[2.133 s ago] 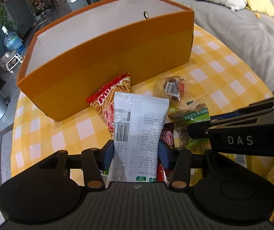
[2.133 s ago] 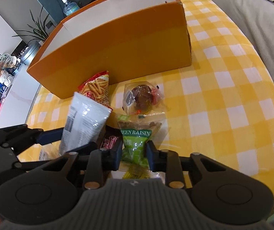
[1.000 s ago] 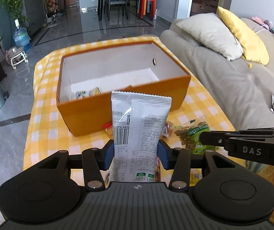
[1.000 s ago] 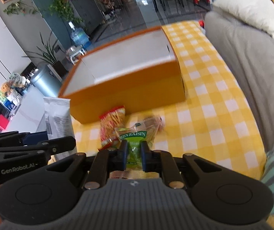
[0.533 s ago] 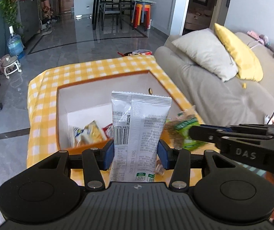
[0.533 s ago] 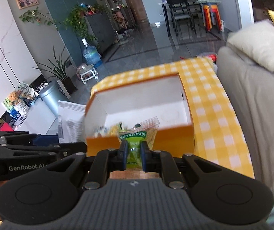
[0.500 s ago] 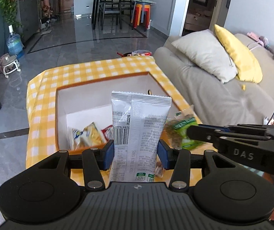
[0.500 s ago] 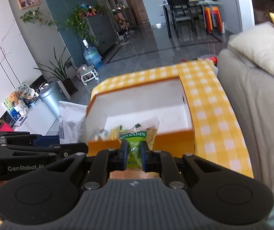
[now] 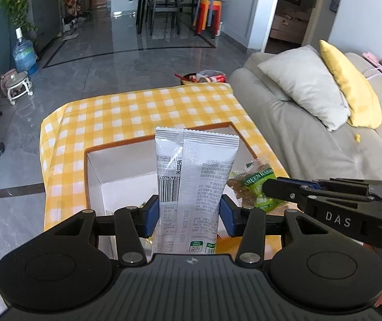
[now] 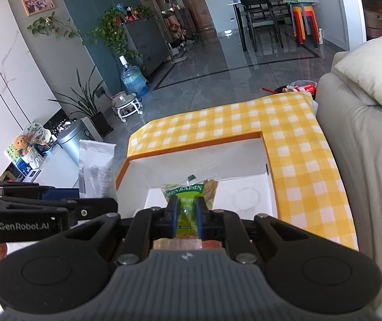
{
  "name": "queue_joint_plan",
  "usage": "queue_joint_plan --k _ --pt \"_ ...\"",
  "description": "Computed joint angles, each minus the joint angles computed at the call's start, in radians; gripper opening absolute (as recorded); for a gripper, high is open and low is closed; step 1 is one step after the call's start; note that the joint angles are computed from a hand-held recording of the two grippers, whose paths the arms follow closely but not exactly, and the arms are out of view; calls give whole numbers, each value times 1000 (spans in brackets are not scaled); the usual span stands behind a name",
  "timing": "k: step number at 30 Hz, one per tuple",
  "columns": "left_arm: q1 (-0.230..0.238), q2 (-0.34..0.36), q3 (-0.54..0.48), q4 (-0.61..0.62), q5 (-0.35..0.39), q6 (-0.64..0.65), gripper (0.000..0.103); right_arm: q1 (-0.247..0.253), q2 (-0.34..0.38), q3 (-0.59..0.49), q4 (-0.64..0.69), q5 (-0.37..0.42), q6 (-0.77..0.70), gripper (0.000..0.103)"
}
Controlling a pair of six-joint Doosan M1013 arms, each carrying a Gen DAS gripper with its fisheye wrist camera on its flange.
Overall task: Organize snacks
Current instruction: 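Lift both held packs and carry them over the orange box, then open both tools to drop the packs into the box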
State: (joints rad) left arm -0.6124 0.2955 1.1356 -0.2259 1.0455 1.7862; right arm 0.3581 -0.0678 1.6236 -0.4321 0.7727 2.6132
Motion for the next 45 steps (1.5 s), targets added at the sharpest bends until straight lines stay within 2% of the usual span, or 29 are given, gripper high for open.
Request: queue_joint_plan --k 5,10,13,22,26,37,41,43,45 --pt "-2 60 -68 17 52 -15 54 -37 49 -36 58 21 -97 9" --pt "-10 114 -102 44 120 -33 54 -51 99 -67 99 95 -191 8" --pt "-13 131 -109 56 125 -44 54 -55 125 -81 113 147 -224 8" --pt "-17 198 -172 73 213 -80 54 -66 184 -114 148 256 -315 8" --pt "-23 214 -175 92 235 -77 54 -69 200 -117 165 268 -353 1" --pt "-32 230 -163 136 266 -77 54 -74 223 -132 198 295 -375 1" --pt "-40 228 -157 171 263 -75 56 -75 217 -122 200 293 -364 4" --pt "-41 225 -153 174 258 -73 59 -74 215 -121 198 296 -360 5" --pt "-39 220 -151 168 260 -73 67 -72 213 -119 194 297 -355 6"
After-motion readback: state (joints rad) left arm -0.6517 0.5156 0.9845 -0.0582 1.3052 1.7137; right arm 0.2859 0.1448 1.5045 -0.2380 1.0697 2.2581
